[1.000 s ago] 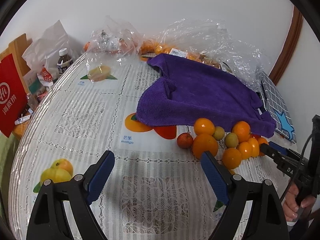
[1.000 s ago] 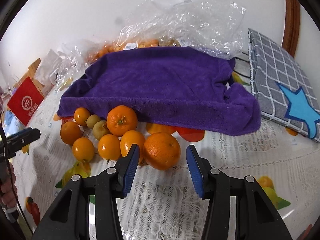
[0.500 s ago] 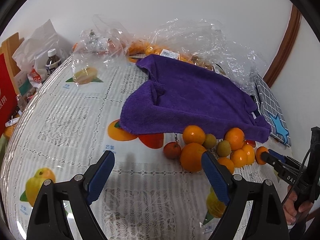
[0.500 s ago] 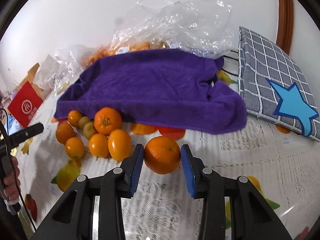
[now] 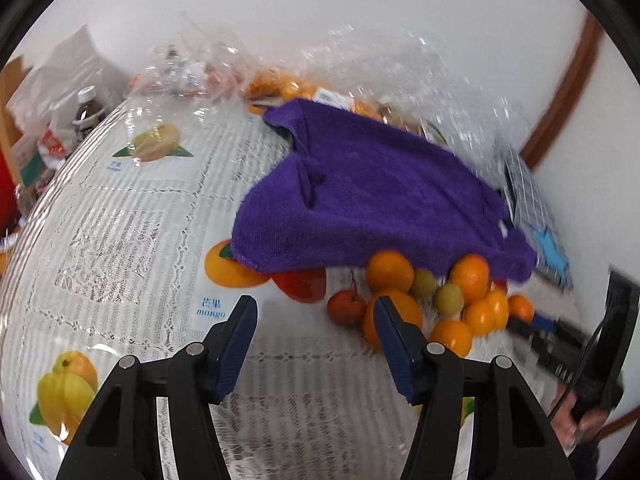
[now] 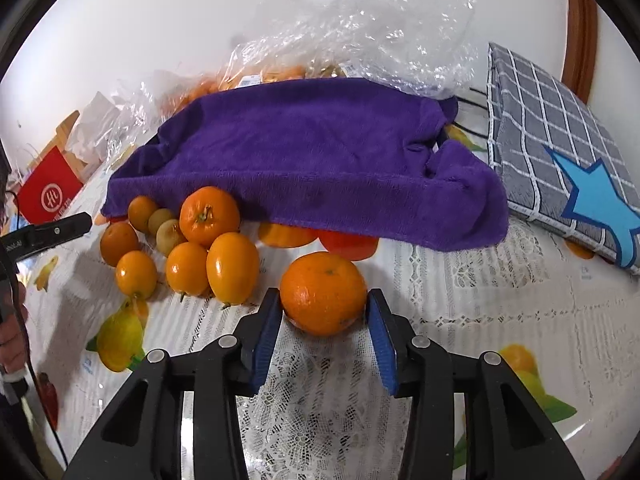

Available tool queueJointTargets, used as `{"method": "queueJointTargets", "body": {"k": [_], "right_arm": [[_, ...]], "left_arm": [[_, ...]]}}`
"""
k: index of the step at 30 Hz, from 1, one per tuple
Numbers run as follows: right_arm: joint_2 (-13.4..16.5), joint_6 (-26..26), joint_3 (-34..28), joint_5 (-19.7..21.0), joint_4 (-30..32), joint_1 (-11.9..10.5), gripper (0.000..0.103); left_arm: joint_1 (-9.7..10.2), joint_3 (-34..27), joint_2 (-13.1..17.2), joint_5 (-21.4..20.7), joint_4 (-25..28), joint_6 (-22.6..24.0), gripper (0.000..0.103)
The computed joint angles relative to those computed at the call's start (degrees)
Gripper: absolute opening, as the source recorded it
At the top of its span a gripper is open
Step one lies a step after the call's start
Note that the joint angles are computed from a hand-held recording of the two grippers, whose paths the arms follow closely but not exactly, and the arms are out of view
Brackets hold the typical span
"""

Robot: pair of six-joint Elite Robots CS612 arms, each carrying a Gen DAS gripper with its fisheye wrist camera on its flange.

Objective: Organize fruits
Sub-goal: 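Move right tool toward a large orange while left tool approaches a small red fruit, then close right gripper on the large orange while left gripper closes on the small red fruit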

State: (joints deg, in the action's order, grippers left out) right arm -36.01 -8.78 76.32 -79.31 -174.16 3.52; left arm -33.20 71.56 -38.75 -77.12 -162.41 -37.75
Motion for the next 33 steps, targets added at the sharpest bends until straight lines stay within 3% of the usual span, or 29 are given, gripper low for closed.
{"method": "queueJointTargets", "body": {"k": [6,13,16,22,24,26,28,33], "right_arm": [[0.15,-0.86,0.22,-1.53,-1.24,0.39,0.045],[0.25,-0.21,0.03,-0.21,-1.1,0.08,0.046],[0.27,0.09,0.01,0.62,-1.04,-0.1,0.048],[0.25,0.29,0.12,0.73,-1.32,-0.14,0.053],[0.25,0.57,0.18,1.25,-1.42,-0.25,0.052],[0.23,0.84,0.3,1.45,-1.65,-0.32,0.052],[0.24,1.06,0.33,1.6,-1.76,-0.35,0.052],[0.29,1.42,0.36,2.28,-1.88,-0.5,0.052]], "left_arm": [[-0.72,-1.01,0.79,2.01,1.98,5.06,0.057],[-0.66,-1.81,2.03,3.11,-0.93,4.86,0.055],[-0.3,-2.53,2.59,1.49,-1.63,4.89,0.055],[-0.33,-3.33,3.0,1.49,-0.62,4.54,0.054],[-0.52,-3.72,3.11,2.02,0.18,5.22,0.046],[-0.53,-4.2,3.31,1.42,0.66,6.29,0.029],[-0.57,-4.38,3.41,0.95,0.66,7.1,0.023],[-0.07,-3.12,3.31,-2.56,-3.65,5.52,0.023]]}}
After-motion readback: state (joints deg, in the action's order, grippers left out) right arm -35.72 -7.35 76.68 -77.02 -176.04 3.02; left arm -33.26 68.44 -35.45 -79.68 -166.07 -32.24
